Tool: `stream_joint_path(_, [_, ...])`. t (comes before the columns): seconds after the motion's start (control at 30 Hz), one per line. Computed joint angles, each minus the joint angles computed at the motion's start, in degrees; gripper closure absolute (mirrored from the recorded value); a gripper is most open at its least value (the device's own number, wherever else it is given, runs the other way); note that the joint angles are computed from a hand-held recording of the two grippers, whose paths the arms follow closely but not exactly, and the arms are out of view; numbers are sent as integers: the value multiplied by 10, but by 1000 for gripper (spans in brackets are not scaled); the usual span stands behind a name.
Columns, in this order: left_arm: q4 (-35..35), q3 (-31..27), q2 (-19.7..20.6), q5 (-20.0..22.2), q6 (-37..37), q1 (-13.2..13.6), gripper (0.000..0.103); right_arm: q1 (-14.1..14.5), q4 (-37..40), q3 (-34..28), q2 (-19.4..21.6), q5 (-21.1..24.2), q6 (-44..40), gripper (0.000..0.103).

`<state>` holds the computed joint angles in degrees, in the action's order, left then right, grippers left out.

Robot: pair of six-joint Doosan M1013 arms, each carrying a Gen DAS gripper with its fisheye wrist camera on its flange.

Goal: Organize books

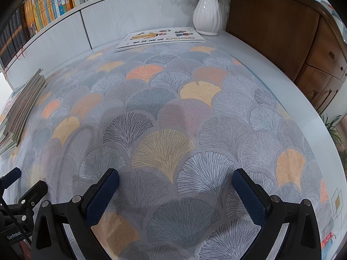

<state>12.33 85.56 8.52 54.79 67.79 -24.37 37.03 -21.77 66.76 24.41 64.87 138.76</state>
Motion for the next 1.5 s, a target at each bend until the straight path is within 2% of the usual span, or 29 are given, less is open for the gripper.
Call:
stream_joint_path(0.73, [6, 2, -2, 1, -12, -4, 0, -2, 2, -2, 1, 0, -5, 0])
stream_joint_path(0.9, [4, 0, 0, 6, -12, -4, 0, -1, -5, -14, 7, 19, -5, 0])
stream_joint_path(1.03, [19, -4, 0, 27, -64, -12, 0, -11, 21, 10, -6, -28, -61, 0])
stream_joint_path(1.2, [59, -7, 5, 42, -143, -26, 0, -11, 11, 38, -20, -76, -75, 0])
stream_joint_path(1.5, [73, -5, 5, 42, -167, -30, 0, 0, -6, 47, -25, -78, -56, 0])
